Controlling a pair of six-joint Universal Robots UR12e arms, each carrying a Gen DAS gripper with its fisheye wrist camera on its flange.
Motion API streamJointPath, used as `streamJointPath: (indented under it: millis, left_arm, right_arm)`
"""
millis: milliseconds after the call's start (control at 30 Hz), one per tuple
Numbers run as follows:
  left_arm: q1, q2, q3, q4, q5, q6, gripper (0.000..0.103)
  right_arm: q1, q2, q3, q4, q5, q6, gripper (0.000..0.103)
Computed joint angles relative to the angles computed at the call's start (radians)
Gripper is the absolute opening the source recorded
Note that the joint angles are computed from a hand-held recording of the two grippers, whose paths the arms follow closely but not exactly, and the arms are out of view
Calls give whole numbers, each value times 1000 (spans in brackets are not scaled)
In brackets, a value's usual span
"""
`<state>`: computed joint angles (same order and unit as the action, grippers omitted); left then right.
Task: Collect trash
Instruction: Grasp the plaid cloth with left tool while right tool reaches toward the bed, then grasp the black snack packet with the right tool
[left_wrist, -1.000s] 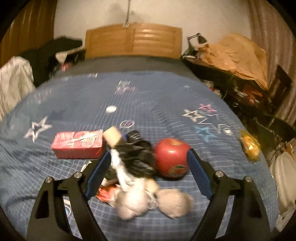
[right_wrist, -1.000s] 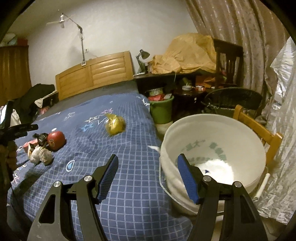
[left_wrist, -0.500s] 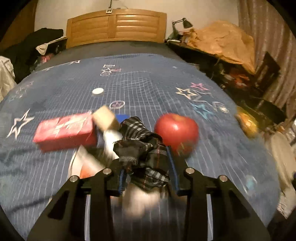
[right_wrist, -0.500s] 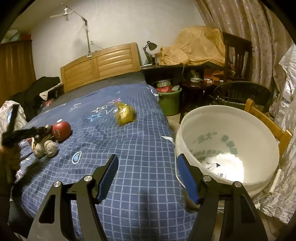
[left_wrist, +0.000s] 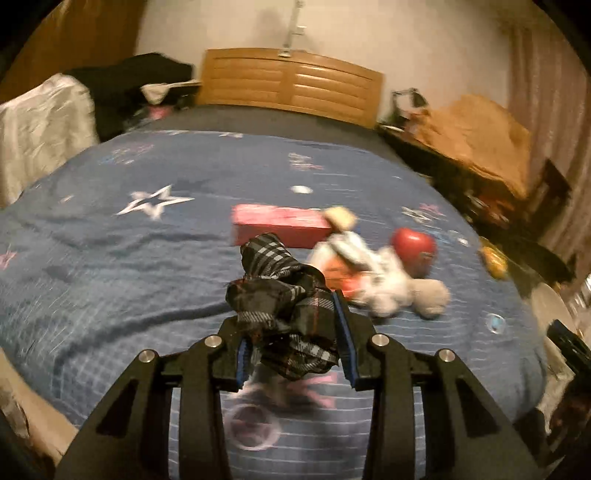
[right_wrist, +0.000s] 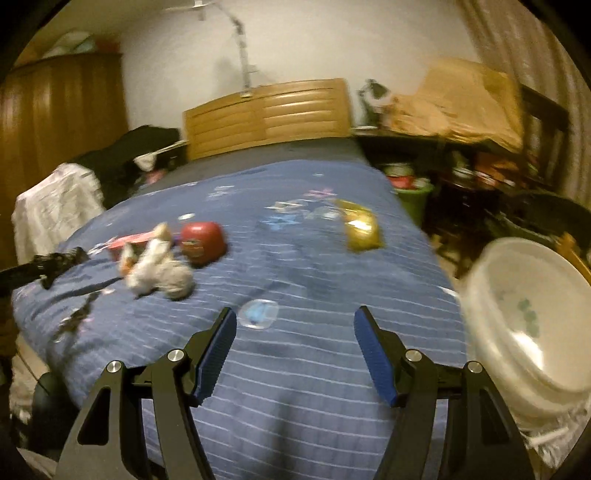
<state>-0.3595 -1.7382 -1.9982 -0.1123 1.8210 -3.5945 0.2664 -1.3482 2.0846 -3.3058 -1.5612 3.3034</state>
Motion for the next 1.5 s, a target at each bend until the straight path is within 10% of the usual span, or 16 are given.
streamJointPath:
  millis: [600, 700, 800, 1000, 1100, 1500]
  left_arm:
    - [71, -56, -61, 141, -5, -47, 72]
    - [78, -73, -51, 137, -14, -56, 71]
    - [93, -84, -40, 62, -61, -80, 45]
    - [109, -84, -52, 92, -99, -118, 42]
    - [107, -86, -49, 86, -94, -115, 43]
    - [107, -92, -45, 85, -91, -109, 43]
  right_arm:
    - [173, 174, -324, 173, 169, -274, 67]
    - [188, 226, -413, 240, 194, -316, 67]
    - [204, 287, -509, 319, 166, -360, 58]
    - [228, 386, -658, 454, 80, -431, 51]
    - [228, 419, -705, 506, 78, -436, 28]
    - [158, 246, -503, 235, 316, -226, 15]
